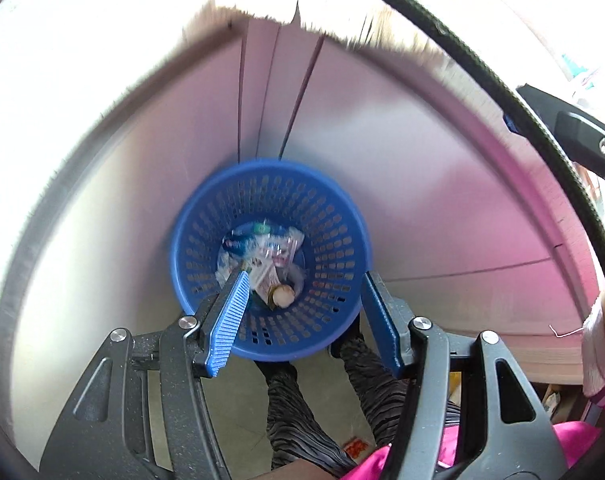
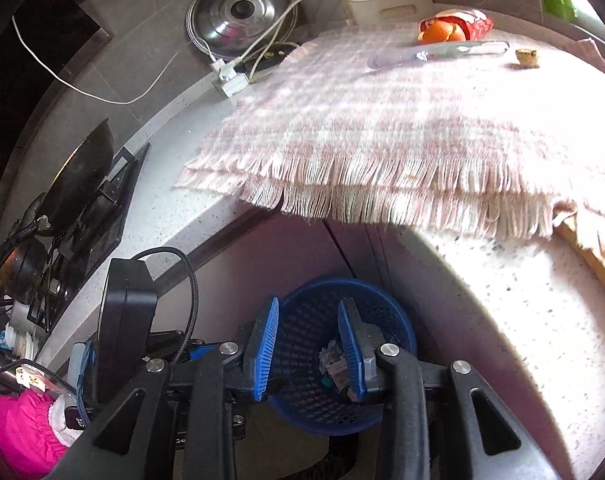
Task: Collect trash
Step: 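Raise both tools back over the cloth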
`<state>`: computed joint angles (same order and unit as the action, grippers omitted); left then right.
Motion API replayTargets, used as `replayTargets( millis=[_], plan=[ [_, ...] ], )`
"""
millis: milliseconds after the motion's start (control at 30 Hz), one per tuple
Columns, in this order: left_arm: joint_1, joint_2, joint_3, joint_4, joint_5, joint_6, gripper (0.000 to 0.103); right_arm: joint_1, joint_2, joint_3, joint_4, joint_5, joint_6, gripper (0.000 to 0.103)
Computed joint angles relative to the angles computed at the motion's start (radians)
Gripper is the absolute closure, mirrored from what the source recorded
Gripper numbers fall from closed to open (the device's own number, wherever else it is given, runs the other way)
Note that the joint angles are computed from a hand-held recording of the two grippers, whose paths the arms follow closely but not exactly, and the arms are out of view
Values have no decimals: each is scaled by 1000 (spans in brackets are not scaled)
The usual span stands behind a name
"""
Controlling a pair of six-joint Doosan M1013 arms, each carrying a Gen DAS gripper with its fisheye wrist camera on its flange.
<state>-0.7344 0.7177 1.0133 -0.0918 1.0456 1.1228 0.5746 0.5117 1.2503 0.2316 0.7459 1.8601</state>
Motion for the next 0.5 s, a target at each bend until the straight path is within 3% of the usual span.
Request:
replayTargets(
  millis=[267, 500],
  plan=[
    [0, -19, -61, 50, -49, -24, 44, -33, -28, -33, -107, 15, 60, 56],
    [3, 25, -200, 83, -64, -28, 44, -78, -37, -67, -169, 30, 82, 47]
  ],
)
